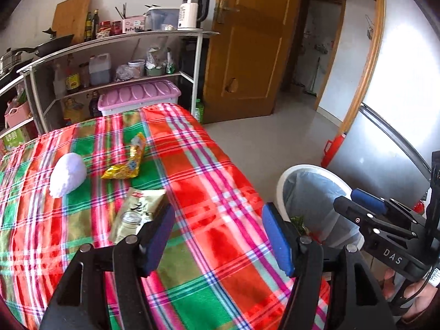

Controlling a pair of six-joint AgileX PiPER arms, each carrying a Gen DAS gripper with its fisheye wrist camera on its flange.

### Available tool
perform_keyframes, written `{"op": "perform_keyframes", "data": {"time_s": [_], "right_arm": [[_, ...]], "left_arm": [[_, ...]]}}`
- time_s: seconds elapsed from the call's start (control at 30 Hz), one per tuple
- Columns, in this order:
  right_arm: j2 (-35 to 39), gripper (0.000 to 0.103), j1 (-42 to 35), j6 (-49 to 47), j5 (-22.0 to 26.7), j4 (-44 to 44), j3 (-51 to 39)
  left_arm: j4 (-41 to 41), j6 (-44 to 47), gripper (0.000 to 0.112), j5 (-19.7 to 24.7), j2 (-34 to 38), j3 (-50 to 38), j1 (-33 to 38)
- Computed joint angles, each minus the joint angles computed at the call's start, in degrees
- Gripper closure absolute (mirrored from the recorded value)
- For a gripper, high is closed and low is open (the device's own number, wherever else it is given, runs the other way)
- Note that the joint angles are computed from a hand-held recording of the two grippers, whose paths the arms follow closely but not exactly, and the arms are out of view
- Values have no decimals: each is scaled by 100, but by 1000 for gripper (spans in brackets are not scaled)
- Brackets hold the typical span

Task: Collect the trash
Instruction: 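Move both open tools back toward the remaining items on the table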

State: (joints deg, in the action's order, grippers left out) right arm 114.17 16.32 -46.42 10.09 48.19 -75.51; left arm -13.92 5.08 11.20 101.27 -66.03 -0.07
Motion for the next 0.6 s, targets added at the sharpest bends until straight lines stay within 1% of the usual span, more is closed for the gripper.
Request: {"op": "perform_keyframes", "data": {"time_s": [0.03, 0.1, 0.13, 0.2, 0.23, 0.3, 0.33, 0.37, 0.4, 0.43, 0.47, 0.5, 0.6], "right_arm": [[36, 52, 76, -39, 23, 49, -56], [101, 52, 214, 177, 38, -148, -160], [138, 52, 276, 317, 39, -274, -218], [210, 52, 384, 495, 73, -432, -335], [240, 52, 440, 656, 81, -586, -386], [305, 52, 549, 722, 89, -624, -480], [351, 52, 590, 748, 140, -646, -557], [405, 52, 653, 811, 183, -715, -644], [460, 52, 723, 967, 197, -876, -733], [514, 52, 785, 1061, 223, -982, -818], [586, 52, 853, 1215, 284, -1153, -936], [655, 52, 916, 1369, 343, -1330, -1049], [871, 52, 1094, 1683, 512, -1676, -1382]], "left_arm": [[-72, 100, 44, -58, -47, 83, 88], [-807, 835, 44, -69, -118, 216, 324], [-1011, 1068, 44, -99, -156, 292, 443], [-1056, 1110, 44, -155, -194, 394, 624], [-1296, 1376, 44, -180, -231, 463, 732], [-1542, 1650, 44, -216, -263, 552, 923], [-1901, 2047, 43, -252, -318, 660, 1030], [-2069, 2249, 42, -267, -338, 700, 1127], [-2047, 2221, 40, -269, -336, 711, 1223], [-2253, 2404, 39, -233, -352, 732, 1347], [-2670, 2809, 38, -173, -347, 732, 1477], [-2857, 2985, 38, -110, -347, 731, 1608], [-2689, 2925, 36, -74, -286, 657, 1851]]}}
